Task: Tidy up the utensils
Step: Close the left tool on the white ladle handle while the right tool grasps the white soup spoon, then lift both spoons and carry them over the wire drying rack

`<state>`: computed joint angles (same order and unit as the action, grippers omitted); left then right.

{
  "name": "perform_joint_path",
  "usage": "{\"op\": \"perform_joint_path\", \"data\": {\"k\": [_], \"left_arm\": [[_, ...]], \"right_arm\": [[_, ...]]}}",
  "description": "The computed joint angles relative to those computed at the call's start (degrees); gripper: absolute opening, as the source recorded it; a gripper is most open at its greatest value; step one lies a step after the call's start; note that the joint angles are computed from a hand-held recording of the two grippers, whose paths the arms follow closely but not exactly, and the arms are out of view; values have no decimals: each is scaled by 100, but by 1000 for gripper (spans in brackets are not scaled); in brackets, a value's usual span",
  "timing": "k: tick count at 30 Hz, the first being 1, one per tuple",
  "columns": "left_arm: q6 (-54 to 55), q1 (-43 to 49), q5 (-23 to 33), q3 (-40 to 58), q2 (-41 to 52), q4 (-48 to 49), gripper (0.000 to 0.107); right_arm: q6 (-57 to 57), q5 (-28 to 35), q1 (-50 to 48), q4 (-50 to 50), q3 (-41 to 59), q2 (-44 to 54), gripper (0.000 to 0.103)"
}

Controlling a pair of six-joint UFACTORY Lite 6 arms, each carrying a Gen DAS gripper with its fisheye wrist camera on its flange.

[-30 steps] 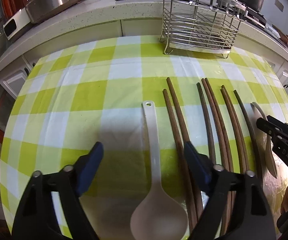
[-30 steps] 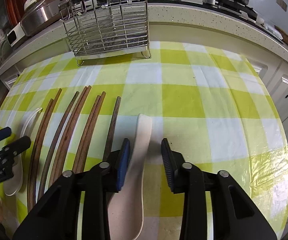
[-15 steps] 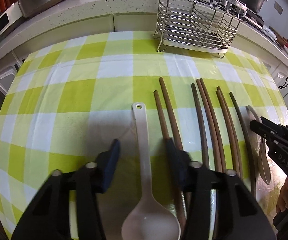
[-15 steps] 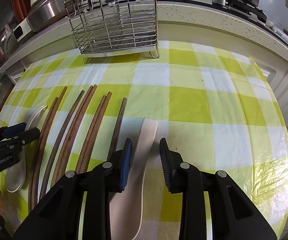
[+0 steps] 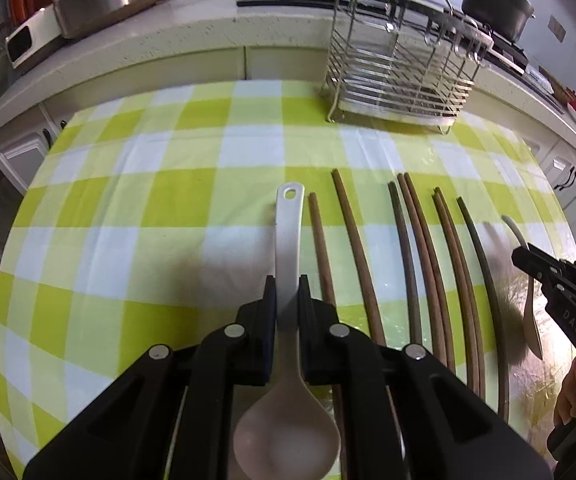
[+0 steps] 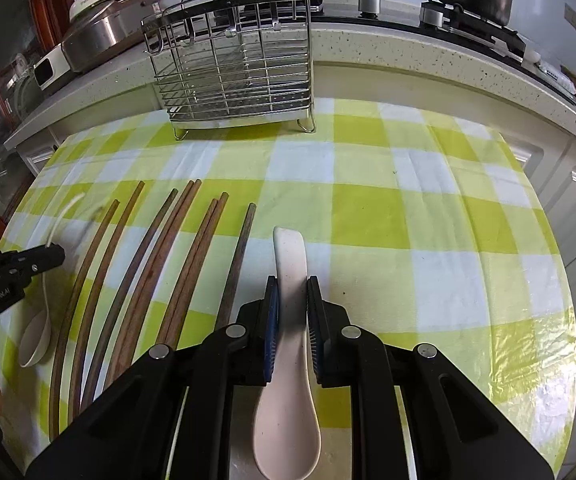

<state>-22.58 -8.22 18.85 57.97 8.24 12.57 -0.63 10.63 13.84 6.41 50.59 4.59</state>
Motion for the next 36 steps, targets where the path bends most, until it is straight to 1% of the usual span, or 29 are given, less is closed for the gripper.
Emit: {"op": "perform_joint_path", "data": {"k": [2,5,7,10,17,22,26,30,34,36], "left_arm": [[-74,2,-62,-132,-205,100,10],[-667,-94,-102,-340,-624,727,10],[-1091,-192,-67,-447,-898,1195,10],[-1302,-303,-2,-583,-1242,1452,10],[-1123,-378,140,-664,-1668,1382,10],[-1121,-442,284,-612,-1933,1476,9],[-879,-429,313,-525,-1934,1296,9],[-759,-446,359,-254,-1694,1305,9],[-482,-465,469,254,-1445,1127,9],[-354,-434,566,644,-1241,1024,9]], "right_arm": [[-52,-19,-15,77,-100,-124,16],[-367,-79,-25,413,-274,-393,16],[-131,-109,11,205,-355,-597,16],[-331,-25,3,399,-410,-868,16],[110,223,88,-98,-408,-1320,16],[984,369,265,-1004,-339,-1619,16],[1230,413,318,-1270,-232,-1714,16],[1206,454,280,-1305,4,-1586,16],[1144,523,194,-1329,414,-1390,16],[1005,600,124,-1256,813,-1183,16]]}}
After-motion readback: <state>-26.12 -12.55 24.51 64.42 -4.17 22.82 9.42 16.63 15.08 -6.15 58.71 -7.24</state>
